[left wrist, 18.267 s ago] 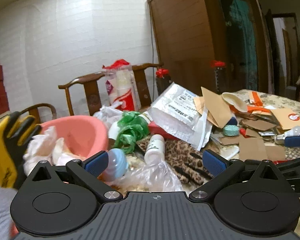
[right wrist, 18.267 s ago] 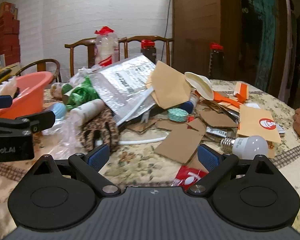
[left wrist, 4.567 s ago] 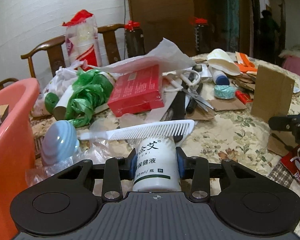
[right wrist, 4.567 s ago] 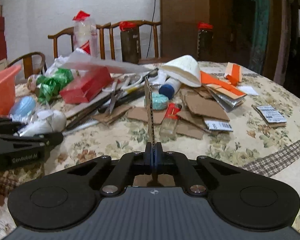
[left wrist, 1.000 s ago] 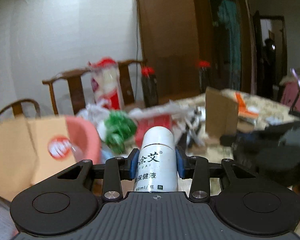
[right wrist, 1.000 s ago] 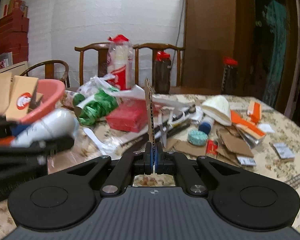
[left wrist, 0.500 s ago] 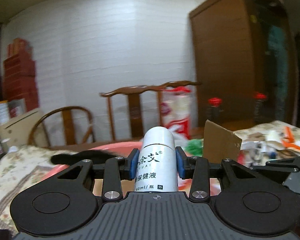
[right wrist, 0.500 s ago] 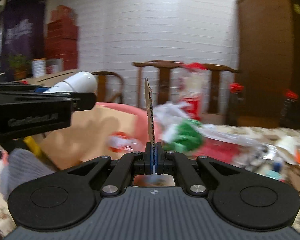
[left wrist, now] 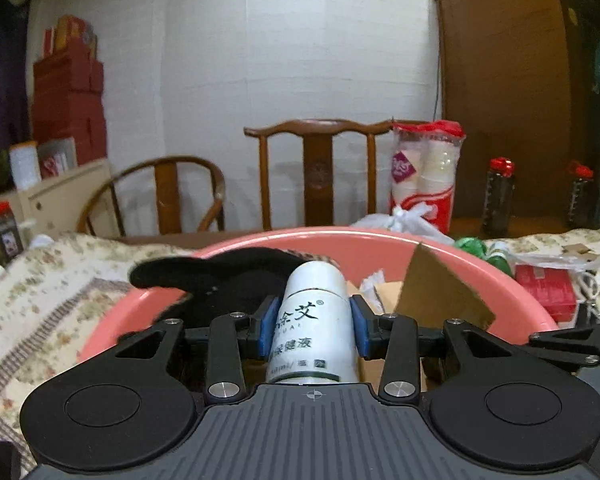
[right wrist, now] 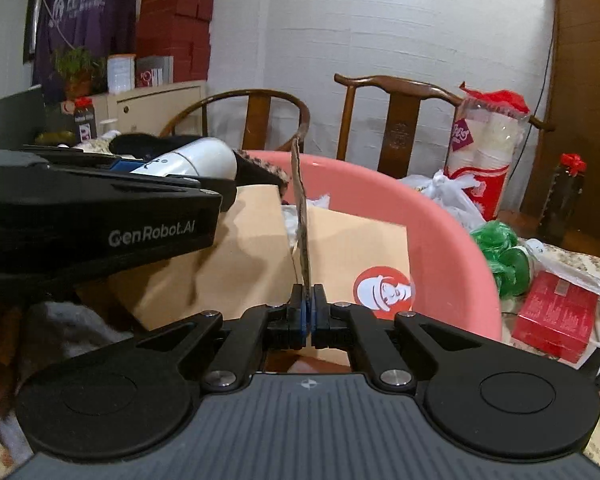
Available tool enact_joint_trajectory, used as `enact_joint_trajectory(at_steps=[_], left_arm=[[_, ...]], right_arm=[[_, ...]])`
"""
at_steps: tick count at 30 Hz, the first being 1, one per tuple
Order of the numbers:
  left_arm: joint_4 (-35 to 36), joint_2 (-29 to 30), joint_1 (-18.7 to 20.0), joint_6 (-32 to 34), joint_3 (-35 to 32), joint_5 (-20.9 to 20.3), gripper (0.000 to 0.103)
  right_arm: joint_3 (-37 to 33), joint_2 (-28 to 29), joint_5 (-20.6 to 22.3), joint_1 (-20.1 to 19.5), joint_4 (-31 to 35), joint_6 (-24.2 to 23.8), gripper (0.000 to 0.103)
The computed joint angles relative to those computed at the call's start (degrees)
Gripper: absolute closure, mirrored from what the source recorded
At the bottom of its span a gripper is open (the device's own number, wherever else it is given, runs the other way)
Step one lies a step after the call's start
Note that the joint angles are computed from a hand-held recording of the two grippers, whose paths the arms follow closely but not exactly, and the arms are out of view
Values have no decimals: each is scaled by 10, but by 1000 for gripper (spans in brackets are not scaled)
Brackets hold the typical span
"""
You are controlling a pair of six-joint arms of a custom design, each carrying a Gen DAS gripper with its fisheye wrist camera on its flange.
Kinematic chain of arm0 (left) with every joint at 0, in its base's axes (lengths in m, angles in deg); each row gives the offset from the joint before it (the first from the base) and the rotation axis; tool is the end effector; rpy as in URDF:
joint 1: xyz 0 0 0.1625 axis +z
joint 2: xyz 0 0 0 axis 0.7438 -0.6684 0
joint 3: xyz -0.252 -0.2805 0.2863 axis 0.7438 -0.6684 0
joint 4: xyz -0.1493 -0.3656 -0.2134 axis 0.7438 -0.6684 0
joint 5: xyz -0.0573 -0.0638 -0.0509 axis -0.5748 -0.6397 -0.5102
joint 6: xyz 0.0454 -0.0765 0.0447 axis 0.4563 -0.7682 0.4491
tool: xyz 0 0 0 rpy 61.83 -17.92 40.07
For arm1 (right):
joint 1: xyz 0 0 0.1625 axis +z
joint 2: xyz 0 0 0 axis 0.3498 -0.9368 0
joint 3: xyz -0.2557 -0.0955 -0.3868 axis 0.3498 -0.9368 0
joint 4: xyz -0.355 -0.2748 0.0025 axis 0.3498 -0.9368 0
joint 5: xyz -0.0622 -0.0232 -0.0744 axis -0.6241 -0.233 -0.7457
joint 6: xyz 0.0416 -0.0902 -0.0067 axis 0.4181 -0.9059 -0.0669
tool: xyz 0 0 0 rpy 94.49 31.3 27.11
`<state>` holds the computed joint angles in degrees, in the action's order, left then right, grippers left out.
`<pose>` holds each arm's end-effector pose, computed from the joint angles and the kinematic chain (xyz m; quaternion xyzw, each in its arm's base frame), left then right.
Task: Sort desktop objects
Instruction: 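Carry the bottle and cardboard strip over the pink basin and open both grippers, then move both tools back over the cluttered table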
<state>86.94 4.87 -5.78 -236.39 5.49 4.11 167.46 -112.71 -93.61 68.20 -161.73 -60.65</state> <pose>-0.3823 -0.6373 0.0247 0.2716 0.7780 -0.4799 0.3010 0.1023 -0.6392 0.2493 0.3242 -0.8067 0.4089 0.2773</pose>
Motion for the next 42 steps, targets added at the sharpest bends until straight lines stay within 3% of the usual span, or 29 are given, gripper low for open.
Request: enact_joint_trajectory(at_steps=[1,3,4,5,7,10,15,20,30,36,42], left_arm=[[4,-3,0,3,2,2,38],[-9,-8,-5,14,14,3,7],[-32,-14,-8,27,28,0,1],[-80,-22,-14,52,48,-14,0],[-136,-32,-23,97,73,-27,0],[-115,-37,-30,81,75,-19,0],[-142,-46,-46,90,93,-34,0],[-163,-56,-59,97,108,-48,0],[-135,-58,-66,51,115,-51,0],[-126,-44,-79,28,105,-14,0],[-73,21,-91,7,39,51,0]], right_arm=[[-1,0,-6,2,2,-3,99],[2,2,-19,5,-15,-13,90],[3,4,-32,8,-32,-15,67],[3,7,-42,10,-50,-15,34],[13,-3,-20,1,-57,-5,6],[26,-29,5,-13,-28,30,8],[56,-44,16,-20,-75,8,8],[74,-75,40,-26,-74,16,7],[89,-92,59,-36,-81,29,7],[103,-104,72,-57,-116,29,6],[106,-129,57,-107,-138,22,6]])
